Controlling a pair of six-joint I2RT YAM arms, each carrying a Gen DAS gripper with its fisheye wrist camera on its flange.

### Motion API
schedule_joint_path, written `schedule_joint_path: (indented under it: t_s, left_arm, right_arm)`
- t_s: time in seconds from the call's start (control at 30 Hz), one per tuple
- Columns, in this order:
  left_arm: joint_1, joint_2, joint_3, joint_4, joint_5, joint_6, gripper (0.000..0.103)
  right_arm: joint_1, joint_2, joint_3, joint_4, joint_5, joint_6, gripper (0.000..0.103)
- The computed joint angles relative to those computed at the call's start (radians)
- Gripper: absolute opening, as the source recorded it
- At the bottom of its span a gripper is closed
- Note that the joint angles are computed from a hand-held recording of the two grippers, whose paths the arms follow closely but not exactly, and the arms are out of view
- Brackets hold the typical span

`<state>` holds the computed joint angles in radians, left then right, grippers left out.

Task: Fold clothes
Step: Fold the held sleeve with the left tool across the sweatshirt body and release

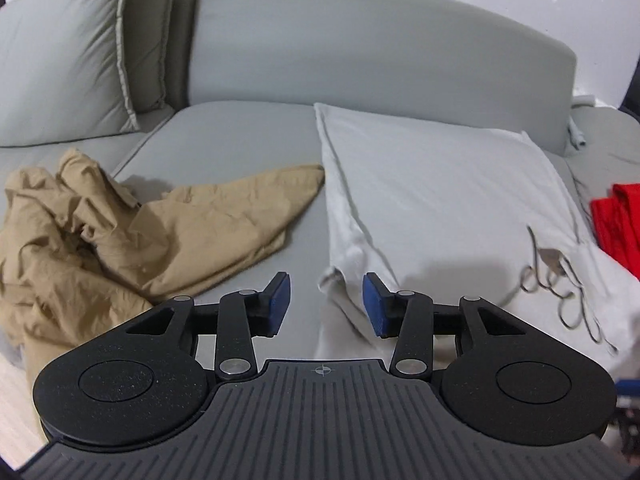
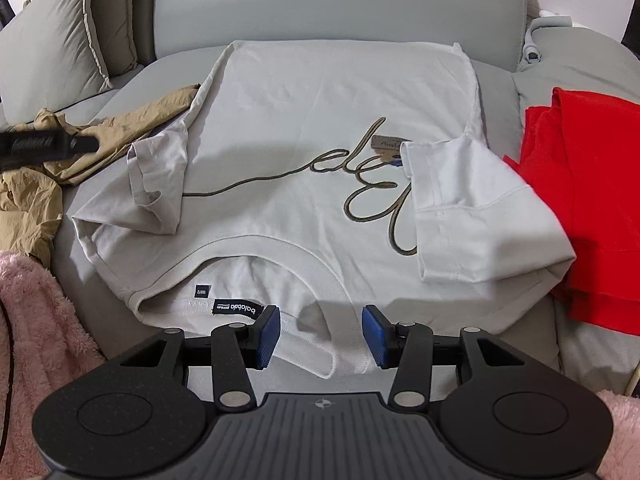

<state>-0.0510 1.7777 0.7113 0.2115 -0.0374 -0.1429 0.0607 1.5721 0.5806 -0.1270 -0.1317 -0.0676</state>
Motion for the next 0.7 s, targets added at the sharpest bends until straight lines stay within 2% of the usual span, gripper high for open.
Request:
schedule_joint_path:
  t_s: [0.1,0.2,0.33,0.47,0.5,0.53,0.6,0.7]
  left_arm:
    - [0.034,0.113,0.102,-0.026,0.078,-0.04,0.046]
    - [0.051,0.204,0.183,-0.036,0.114,-0.087,0.046]
    - [0.035,0.266,0.255,-0.099,0.086,-0.045,0.045]
    - [0.018,0.282,0.249,-0.108,0.053,-0.003,0.044]
    - [0.015,0.281,0.239,-0.095,0.049,0.009,0.04]
    - [0.013,0.278,0.229,-0.081,0.053,0.018,0.024]
    - [0.013,0.278,0.213,-0.047,0.077,0.04,0.004]
    - [-0.027,0.261,0.184,0.012,0.017,0.064,0.002]
  right_arm:
    - [-0.002,0.014,0.006,-0.001,0.0,-0.004,0.045]
    - [-0.007,0.032,0.02,-0.009,0.002,-0.012,0.045]
    - [-0.008,0.055,0.038,-0.015,0.0,-0.011,0.045]
    - [-0.009,0.077,0.053,-0.013,-0.012,-0.008,0.045]
    - [-0.008,0.08,0.054,-0.01,-0.015,-0.007,0.045]
    - [-0.008,0.084,0.055,-0.008,-0.018,-0.008,0.045]
    - [-0.011,0.091,0.058,-0.007,-0.023,-0.011,0.045]
    - [-0.021,0.093,0.056,-0.003,-0.034,-0.013,0.045]
